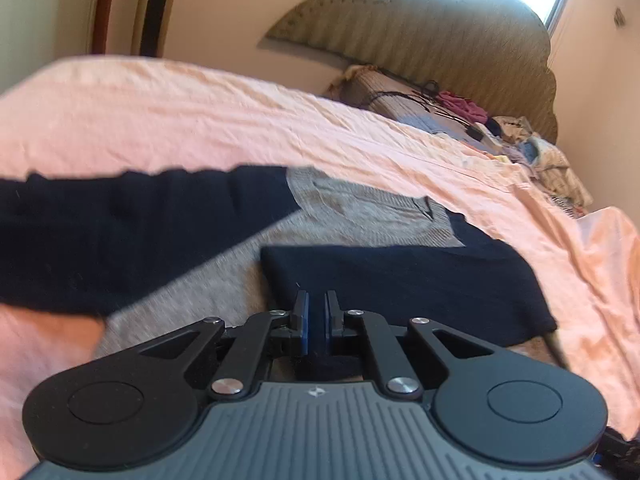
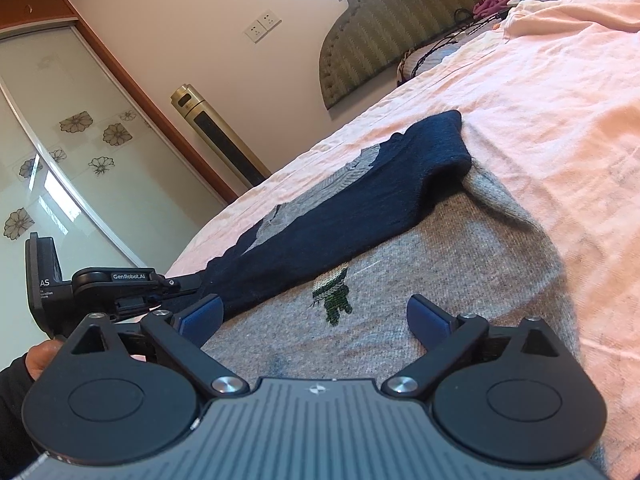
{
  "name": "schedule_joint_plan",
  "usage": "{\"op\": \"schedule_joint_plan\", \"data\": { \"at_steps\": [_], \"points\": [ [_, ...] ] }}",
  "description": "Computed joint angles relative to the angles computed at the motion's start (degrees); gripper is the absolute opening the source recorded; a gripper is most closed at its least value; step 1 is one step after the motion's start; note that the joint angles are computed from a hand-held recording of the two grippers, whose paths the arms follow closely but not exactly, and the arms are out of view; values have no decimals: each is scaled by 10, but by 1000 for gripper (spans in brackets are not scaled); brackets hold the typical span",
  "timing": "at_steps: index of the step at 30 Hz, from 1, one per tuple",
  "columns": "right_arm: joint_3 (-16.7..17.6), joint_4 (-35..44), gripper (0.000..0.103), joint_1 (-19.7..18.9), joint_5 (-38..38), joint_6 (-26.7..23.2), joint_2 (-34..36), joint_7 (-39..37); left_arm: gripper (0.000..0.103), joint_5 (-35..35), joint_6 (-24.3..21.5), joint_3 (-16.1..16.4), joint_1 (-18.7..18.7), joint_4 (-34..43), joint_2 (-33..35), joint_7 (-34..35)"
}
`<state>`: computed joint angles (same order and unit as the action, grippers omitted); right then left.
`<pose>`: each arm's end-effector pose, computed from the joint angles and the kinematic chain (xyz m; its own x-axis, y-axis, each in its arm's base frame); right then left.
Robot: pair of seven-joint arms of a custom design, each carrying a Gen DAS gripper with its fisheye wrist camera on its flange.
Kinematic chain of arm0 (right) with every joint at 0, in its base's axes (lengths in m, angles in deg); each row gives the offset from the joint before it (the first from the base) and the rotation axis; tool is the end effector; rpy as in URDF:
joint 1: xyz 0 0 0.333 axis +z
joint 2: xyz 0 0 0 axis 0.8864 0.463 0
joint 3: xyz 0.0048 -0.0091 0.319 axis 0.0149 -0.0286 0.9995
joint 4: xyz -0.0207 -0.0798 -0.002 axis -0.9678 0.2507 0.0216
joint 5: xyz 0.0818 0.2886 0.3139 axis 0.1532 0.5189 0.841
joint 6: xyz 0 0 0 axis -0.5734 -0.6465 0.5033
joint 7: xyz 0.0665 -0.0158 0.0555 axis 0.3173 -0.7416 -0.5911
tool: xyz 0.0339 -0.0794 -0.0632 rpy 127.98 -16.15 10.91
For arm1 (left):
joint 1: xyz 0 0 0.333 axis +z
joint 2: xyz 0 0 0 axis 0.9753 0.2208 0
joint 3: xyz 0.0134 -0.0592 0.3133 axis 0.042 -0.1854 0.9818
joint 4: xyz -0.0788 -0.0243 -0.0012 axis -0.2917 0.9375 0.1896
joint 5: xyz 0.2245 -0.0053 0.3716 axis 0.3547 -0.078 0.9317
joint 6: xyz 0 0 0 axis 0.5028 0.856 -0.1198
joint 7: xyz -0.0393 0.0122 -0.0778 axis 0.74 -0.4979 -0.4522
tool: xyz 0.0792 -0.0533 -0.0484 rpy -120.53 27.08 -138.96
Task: Fold small clothes
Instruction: 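Grasp the other navy sleeve with the left tool and fold it across the body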
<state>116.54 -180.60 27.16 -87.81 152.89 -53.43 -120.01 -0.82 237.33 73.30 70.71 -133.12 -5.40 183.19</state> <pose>0.3585 0.3686 0.4016 -0.1732 -0.7427 -0.6468 -0.3530 0.6599 -0.6632 0.6264 -0.1827 0.4575 -0.4370 -0.8299 0.3469 -0.7447 0.1176 -0.6569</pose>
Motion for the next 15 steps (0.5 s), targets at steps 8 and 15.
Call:
{"op": "schedule_joint_plan", "data": {
  "at_steps": [8,15],
  "points": [
    [-1,1,99,0,0,0,2,-4,10,-16,-24,-10,2,6,20,-24],
    [0,1,99,0,1,0,2,-4,0,-115,7,-10,1,4,1,58]
  ]
}}
